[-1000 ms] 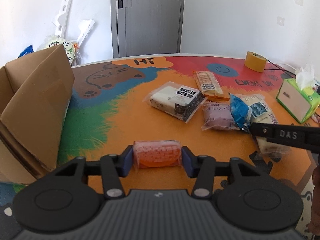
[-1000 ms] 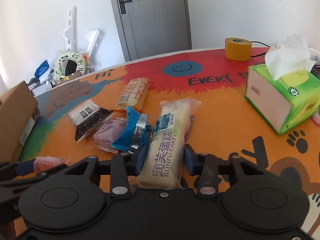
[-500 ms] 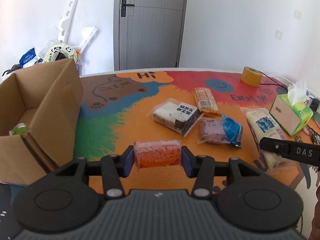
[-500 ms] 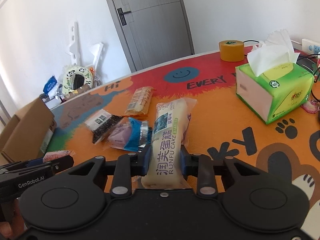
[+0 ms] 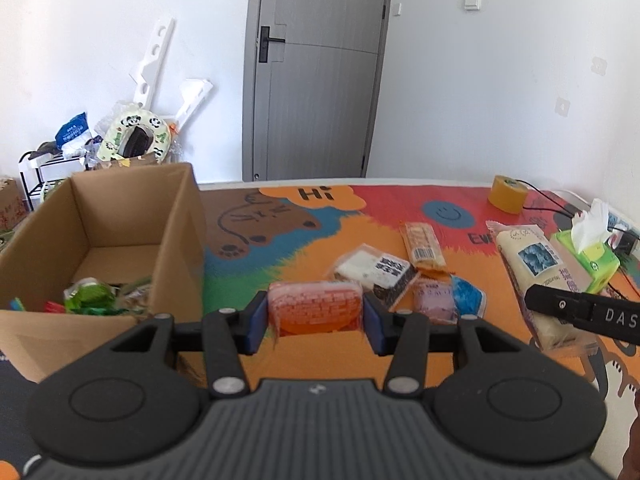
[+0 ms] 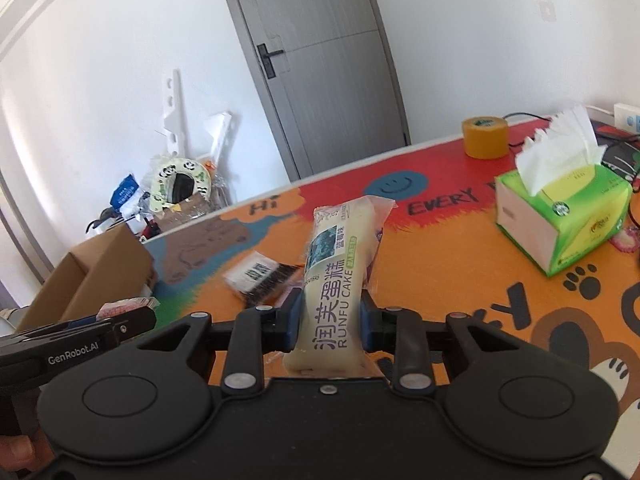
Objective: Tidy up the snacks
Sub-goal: 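Carry both held cakes with both grippers over the cardboard box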
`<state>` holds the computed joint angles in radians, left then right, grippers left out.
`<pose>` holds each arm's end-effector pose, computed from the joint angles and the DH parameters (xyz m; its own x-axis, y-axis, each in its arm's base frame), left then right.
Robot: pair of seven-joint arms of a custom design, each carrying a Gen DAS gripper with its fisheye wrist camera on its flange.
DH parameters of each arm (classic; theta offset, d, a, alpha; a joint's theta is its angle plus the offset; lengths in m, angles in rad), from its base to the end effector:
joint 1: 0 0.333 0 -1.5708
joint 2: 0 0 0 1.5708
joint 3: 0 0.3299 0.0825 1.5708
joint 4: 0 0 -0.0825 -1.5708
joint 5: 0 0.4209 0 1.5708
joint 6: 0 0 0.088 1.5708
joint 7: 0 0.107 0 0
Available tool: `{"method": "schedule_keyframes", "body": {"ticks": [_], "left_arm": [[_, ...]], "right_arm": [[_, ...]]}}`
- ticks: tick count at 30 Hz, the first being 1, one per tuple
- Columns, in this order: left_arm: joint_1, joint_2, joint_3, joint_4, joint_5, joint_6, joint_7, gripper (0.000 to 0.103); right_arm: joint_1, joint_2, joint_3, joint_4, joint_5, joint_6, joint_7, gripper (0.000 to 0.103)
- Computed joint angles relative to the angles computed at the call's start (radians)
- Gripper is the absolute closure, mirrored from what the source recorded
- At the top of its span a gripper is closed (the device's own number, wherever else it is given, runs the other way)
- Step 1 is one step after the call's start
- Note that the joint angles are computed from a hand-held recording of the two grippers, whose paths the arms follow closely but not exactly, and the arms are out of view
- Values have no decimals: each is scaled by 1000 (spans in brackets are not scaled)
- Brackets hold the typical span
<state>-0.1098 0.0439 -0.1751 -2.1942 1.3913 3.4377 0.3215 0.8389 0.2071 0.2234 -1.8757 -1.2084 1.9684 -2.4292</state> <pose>0.4976 -0.2631 0.4333 -0.5637 -0.8237 0.0614 -0.4823 0.2679 -0.8340 0.3759 0.5355 0.4250 -0.4445 -0.8483 -0.2880 -0.3612 0.4639 -0.8089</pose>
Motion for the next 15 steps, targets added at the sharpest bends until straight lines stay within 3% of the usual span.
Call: {"method": "schedule_keyframes", "body": {"ticks": [8,15], "left_arm": [[13,-43,18,-46,-129,24,129,55],[26,-64,33,-59,-168,34,160,55]], "right_arm": [[11,26,-9,51,-36,4,-27,74],[20,52,-23,90,-58,31,-46,74]]}}
